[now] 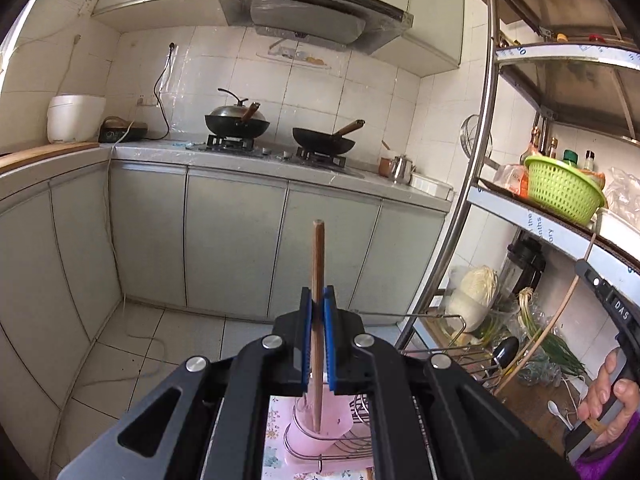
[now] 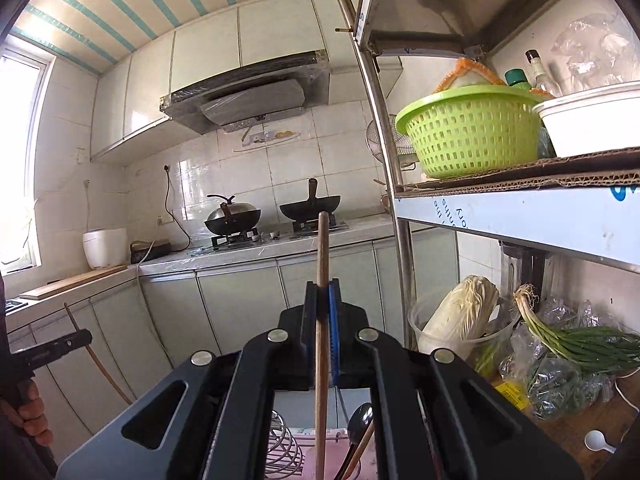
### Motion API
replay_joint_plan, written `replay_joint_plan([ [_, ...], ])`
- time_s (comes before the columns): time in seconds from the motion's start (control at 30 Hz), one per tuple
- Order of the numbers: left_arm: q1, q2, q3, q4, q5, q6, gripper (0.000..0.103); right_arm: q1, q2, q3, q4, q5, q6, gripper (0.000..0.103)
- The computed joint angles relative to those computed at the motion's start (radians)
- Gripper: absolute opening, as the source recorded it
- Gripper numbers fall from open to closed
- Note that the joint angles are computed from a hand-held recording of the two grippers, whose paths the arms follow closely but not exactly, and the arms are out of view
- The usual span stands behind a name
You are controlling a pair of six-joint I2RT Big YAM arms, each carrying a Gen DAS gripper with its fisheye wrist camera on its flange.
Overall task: Organize utensils
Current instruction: 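Drop the chopstick into a pink cup with the left tool while the right tool drops its chopstick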
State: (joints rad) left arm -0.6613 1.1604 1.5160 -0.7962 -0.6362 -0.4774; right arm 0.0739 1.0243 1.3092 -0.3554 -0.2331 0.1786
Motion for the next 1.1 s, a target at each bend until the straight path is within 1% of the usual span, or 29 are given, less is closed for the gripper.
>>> replay_joint_plan([
  [0.2,0.022,0.023,-0.05,0.008,0.062,-0.029,0.005,0.019,0.019,-0.021,0.02,0.038,-0.025,0.006],
  [0.27,0.026,0.029,-0.061,0.009,0.073,-0.041,0.005,0.025,0.027,-0.024,0.012,0.045,-0.035,0.006],
  [0.43,0.031,0.037,-0.082,0.01,0.088,-0.063,0.005,0.033,0.032,-0.048,-0.033,0.027,-0.038,0.006],
  [0.53,0.032,0.041,-0.092,0.008,0.09,-0.072,0.005,0.046,0.027,-0.075,-0.068,0.037,-0.052,0.006],
  [0.8,0.027,0.051,-0.097,-0.017,0.068,-0.11,0.007,0.064,0.034,-0.111,-0.157,0.033,-0.075,0.006],
  [0.83,0.028,0.048,-0.101,-0.016,0.072,-0.114,0.008,0.066,0.035,-0.111,-0.168,0.035,-0.077,0.006],
  [0.93,0.025,0.041,-0.104,-0.02,0.071,-0.128,0.024,0.07,0.037,-0.112,-0.192,0.043,-0.077,0.006],
  [0.97,0.021,0.036,-0.106,-0.018,0.064,-0.127,0.026,0.07,0.04,-0.108,-0.209,0.044,-0.075,0.006],
  [1.03,0.009,0.026,-0.11,-0.013,0.051,-0.119,0.029,0.063,0.049,-0.096,-0.237,0.028,-0.073,0.01],
  [1.07,0.003,0.021,-0.111,-0.011,0.044,-0.115,0.032,0.063,0.048,-0.095,-0.247,0.027,-0.071,0.02],
  [1.1,-0.003,0.016,-0.113,-0.01,0.034,-0.112,0.033,0.062,0.043,-0.101,-0.246,0.024,-0.068,0.032],
])
